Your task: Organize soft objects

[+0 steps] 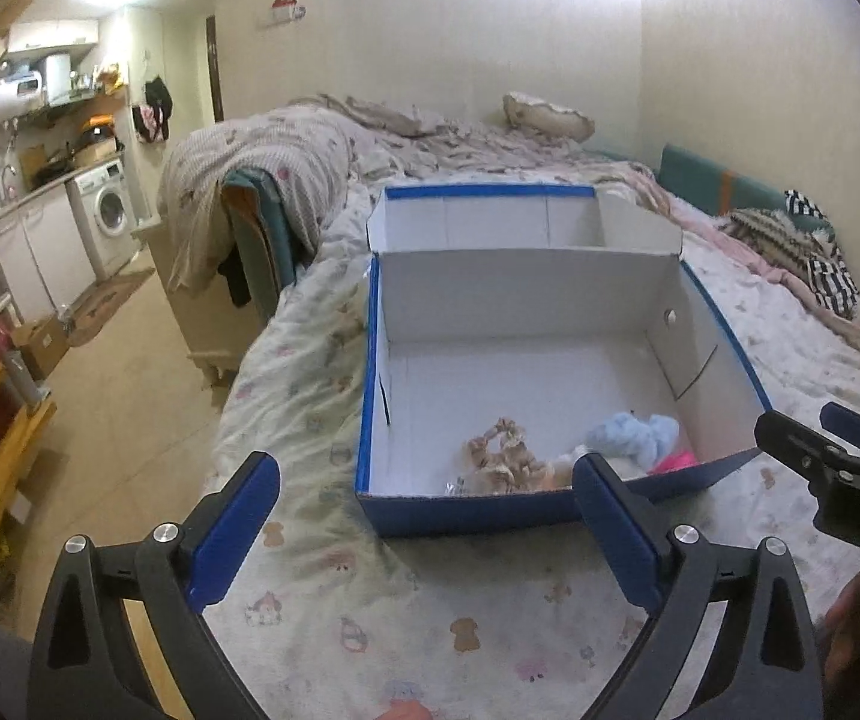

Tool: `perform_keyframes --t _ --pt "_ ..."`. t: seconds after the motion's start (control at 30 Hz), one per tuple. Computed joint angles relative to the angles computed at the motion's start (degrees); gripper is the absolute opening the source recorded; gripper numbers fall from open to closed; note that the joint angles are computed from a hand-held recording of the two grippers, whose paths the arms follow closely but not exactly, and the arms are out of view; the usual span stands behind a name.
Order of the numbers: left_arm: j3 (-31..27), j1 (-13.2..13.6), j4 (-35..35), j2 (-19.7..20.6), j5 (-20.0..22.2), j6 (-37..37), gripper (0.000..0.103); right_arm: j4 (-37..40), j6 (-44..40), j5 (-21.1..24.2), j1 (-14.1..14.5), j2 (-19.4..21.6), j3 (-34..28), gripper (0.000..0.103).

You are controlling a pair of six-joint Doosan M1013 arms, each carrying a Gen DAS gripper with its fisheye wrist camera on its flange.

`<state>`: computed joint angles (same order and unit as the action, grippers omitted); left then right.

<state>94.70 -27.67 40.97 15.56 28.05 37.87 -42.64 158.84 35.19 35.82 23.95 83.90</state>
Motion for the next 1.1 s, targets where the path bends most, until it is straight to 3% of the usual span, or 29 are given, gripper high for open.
perform_keyframes --t 0.1,1.1 --pt "-0.18 0.33 -2.85 0.02 -0.05 1.43 0.098 -0.6 -0.1 0.34 0.26 0.1 -0.1 0.103" --pt "-0.17 0.73 -4.61 -0.08 -0.33 1.82 0.098 -1.2 -0.78 1.12 0.65 0.33 -0.42 0.103"
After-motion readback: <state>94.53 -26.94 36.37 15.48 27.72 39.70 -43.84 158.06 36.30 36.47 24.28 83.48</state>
